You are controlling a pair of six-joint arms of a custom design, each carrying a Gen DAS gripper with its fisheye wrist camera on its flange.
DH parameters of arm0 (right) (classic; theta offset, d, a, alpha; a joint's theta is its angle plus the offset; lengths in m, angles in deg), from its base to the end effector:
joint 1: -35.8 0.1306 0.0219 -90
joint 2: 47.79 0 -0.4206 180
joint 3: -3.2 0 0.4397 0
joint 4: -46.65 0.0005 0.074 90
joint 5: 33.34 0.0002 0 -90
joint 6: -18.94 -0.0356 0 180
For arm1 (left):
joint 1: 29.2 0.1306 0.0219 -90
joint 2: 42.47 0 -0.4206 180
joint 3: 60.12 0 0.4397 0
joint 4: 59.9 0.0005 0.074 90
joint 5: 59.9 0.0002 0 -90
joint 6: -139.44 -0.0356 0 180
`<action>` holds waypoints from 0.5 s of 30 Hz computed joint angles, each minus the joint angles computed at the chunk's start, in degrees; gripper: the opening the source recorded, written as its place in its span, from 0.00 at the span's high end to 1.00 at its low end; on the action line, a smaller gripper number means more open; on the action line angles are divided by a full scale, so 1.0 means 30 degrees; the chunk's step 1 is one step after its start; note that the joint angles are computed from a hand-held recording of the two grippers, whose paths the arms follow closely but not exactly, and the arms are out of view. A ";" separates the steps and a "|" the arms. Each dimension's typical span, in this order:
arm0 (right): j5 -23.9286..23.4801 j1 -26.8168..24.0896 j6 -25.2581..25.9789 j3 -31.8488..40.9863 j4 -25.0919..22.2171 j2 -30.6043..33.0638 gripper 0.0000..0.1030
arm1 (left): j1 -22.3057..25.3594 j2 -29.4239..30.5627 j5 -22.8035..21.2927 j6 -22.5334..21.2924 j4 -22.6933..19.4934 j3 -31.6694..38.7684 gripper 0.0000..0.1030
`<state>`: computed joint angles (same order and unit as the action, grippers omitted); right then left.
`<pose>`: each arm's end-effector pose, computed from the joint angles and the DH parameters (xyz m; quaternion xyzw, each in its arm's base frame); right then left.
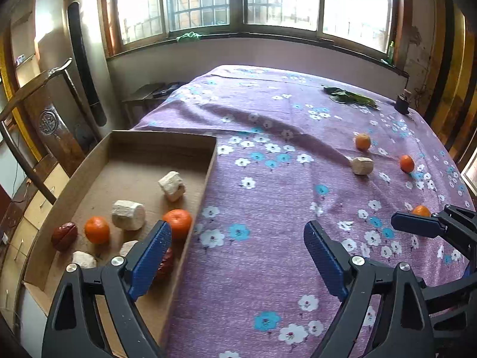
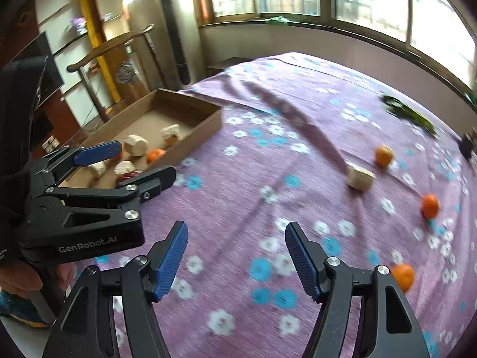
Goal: Organize fruits
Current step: 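Move both tools back over the table toward a cream block and an orange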
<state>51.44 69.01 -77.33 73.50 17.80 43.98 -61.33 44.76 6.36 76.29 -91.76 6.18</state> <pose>0.4284 0.2837 0.3057 -0.2339 0.9102 0.1548 0.3047 0.4109 -0.2417 0.3086 -0.0228 0.9295 0.0160 0.3677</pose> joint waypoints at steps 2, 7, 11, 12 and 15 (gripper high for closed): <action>0.0076 -0.0517 -0.0192 -0.0466 0.0040 -0.0341 0.29 | -0.0226 0.0516 0.0403 -0.0073 0.0060 0.0427 0.13; 0.0208 -0.1840 -0.0761 -0.1387 0.0007 -0.0991 0.29 | -0.0695 0.1722 0.1269 -0.0224 0.0011 0.1478 0.13; 0.0348 -0.2768 -0.1210 -0.1938 -0.0160 -0.1424 0.29 | -0.0800 0.2746 0.2452 -0.0530 -0.0218 0.2559 0.13; 0.0346 -0.2967 -0.1291 -0.2060 -0.0153 -0.1518 0.29 | -0.0810 0.3045 0.2680 -0.0538 -0.0333 0.2890 0.13; 0.0405 -0.3485 -0.1405 -0.2352 -0.0148 -0.1753 0.29 | -0.0743 0.3979 0.3321 -0.0381 -0.0588 0.3883 0.13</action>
